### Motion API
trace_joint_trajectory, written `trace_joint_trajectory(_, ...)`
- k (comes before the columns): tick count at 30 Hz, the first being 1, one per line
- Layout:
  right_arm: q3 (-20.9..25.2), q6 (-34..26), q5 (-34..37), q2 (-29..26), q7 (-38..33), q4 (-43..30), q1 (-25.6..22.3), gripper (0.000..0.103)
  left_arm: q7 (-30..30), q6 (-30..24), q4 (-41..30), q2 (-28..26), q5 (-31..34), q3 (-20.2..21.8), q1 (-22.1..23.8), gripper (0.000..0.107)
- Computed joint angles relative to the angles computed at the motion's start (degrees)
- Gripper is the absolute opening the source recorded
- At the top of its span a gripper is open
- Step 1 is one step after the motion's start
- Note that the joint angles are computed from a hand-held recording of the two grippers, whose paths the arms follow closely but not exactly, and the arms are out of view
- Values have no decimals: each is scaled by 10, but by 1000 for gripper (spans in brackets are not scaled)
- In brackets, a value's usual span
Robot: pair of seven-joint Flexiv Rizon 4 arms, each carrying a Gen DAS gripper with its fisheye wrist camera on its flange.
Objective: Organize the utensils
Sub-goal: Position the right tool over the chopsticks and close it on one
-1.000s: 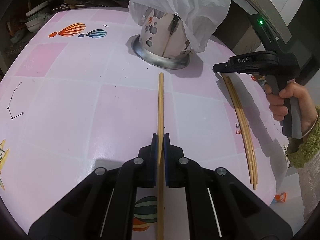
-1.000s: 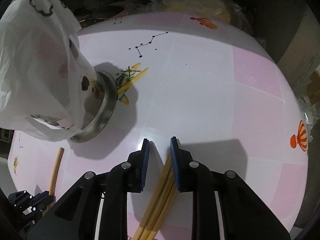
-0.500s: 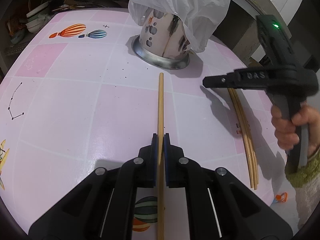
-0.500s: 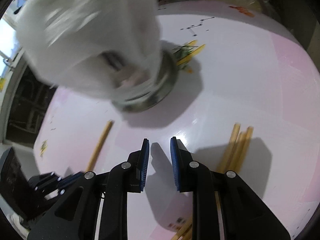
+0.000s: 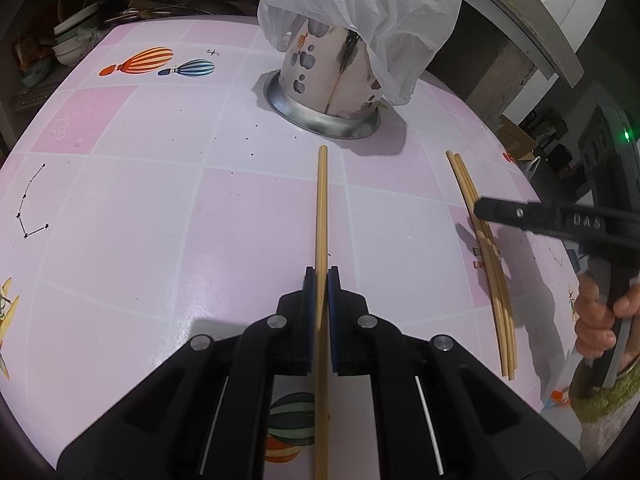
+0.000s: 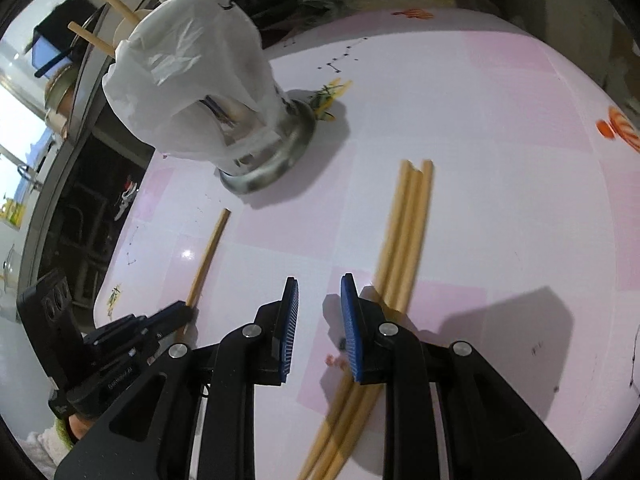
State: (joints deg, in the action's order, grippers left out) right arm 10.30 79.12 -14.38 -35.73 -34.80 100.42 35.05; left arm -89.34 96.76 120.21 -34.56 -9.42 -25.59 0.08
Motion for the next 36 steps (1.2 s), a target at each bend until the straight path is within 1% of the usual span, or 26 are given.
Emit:
trace_joint_trajectory(3, -18, -18, -12, 0, 15, 2, 18, 22, 0, 0, 0, 0, 1, 1, 0, 5)
trace_joint_trajectory(5, -16, -16, -15, -2, 17, 2, 19, 22, 0, 1, 0, 0, 1, 0, 0, 5)
trace_joint_trajectory(7, -17, -39, -22, -3, 18, -3, 23, 22, 0, 0, 0, 0, 1, 0, 0, 5)
trace_joint_trajectory(8, -35, -42, -38, 1, 27, 3, 37, 23, -1, 0, 0, 0, 1, 0, 0, 5)
trace_joint_trajectory(12, -61, -92, -84, 9, 53, 0, 64, 24, 0, 0, -1, -1, 1, 0, 0, 5)
trace_joint_trajectory(13, -69, -96, -98, 13, 65, 3, 71, 25, -1, 0, 0, 0, 1, 0, 0, 5)
trace_joint_trajectory(16, -76, -83, -124, 23, 93, 20, 75, 26, 0, 1, 0, -1, 2, -3, 3, 5)
trace_joint_trajectory(18, -86, -89, -146, 29, 115, 29, 81, 27, 0, 1, 0, -1, 3, -3, 3, 5)
trace_joint_trajectory(22, -81, -78, -162, 38, 145, 49, 71, 27, -1, 4, 0, -3, 3, -6, 6, 5)
trace_joint_trajectory(24, -86, -72, -174, 44, 164, 60, 72, 27, -2, 4, 0, -3, 4, -7, 7, 5)
trace_joint_trajectory(27, -103, -51, -204, 58, 202, 80, 79, 27, -2, 4, 1, -4, 6, -9, 9, 5)
trace_joint_trajectory(28, -118, -48, -224, 67, 222, 90, 88, 28, -2, 4, 1, -4, 6, -9, 9, 5)
trace_joint_trajectory(31, -147, -68, -290, 91, 277, 111, 100, 28, -2, 4, 0, -4, 7, -9, 9, 5)
trace_joint_trajectory(34, -136, -79, -308, 97, 294, 115, 74, 27, -2, 4, 0, -3, 7, -4, 5, 5)
trace_joint_trajectory(36, -116, -89, -305, 90, 281, 105, 50, 27, -2, 4, 0, -3, 7, -2, 4, 5)
